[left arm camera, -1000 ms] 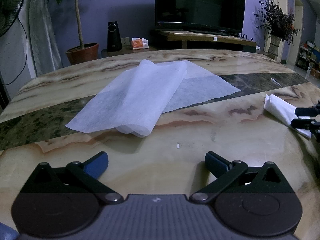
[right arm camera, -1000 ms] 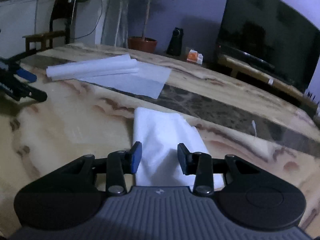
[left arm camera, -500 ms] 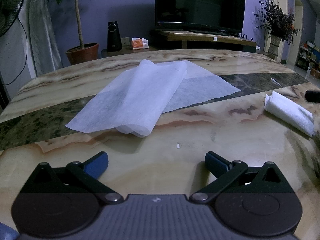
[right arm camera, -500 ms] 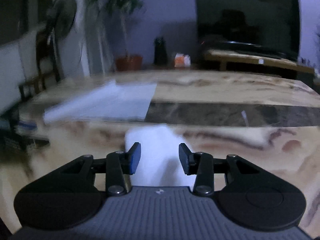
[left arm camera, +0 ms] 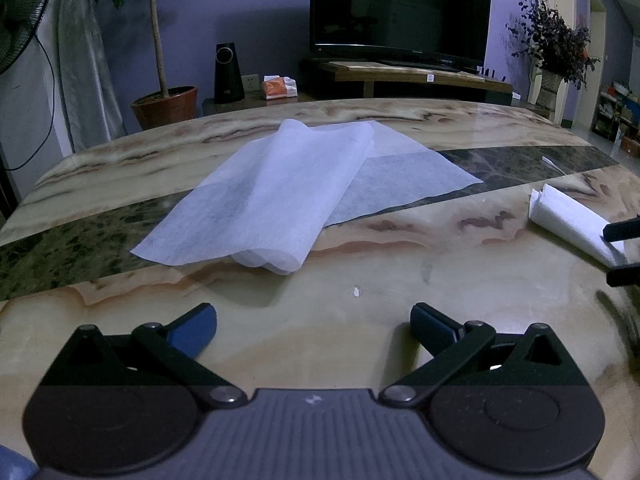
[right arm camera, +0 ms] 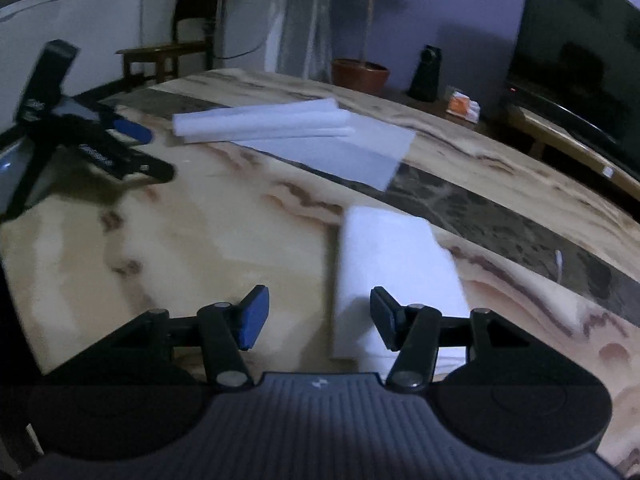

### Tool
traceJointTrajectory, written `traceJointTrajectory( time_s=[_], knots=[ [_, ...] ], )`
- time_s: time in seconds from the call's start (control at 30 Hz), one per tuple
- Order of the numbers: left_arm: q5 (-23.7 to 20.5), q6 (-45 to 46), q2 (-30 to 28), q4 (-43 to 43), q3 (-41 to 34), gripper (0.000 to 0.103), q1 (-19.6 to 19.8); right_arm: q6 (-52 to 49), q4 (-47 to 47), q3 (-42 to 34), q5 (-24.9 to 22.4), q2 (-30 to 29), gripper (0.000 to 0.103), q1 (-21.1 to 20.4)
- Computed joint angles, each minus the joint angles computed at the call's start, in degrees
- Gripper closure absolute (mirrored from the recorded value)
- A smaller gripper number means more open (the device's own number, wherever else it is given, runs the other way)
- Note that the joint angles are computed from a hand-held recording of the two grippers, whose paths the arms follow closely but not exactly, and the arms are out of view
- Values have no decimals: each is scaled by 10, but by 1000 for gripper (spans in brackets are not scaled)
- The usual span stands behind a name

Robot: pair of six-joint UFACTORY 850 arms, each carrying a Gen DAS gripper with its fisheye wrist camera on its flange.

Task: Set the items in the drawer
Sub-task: 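Close the right gripper on the rolled napkin and lift it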

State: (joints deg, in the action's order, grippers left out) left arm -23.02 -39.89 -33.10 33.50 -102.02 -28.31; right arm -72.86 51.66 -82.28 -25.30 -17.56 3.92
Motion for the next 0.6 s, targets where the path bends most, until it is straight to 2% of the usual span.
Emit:
traceJointTrajectory(
  time_s=[0.07,0.17,0.33,0.37,0.47,0.6],
  knots=[
    [0,0,0,0,0,0,0,21,-16,-5,-3,-6,44,-3],
    [0,0,0,0,0,0,0,16,14,-4,-6,-12,32,-15],
    [0,0,0,0,0,0,0,-11,57,2,-2,-15,35,-25],
    [0,0,0,0,0,0,0,-3,51,1,7,-16,40,-22],
    [0,0,0,0,0,0,0,24,36,4,36,-13,67,-18],
    [0,0,0,0,0,0,0,28,31,10,63,-10,87,-17]
  ],
)
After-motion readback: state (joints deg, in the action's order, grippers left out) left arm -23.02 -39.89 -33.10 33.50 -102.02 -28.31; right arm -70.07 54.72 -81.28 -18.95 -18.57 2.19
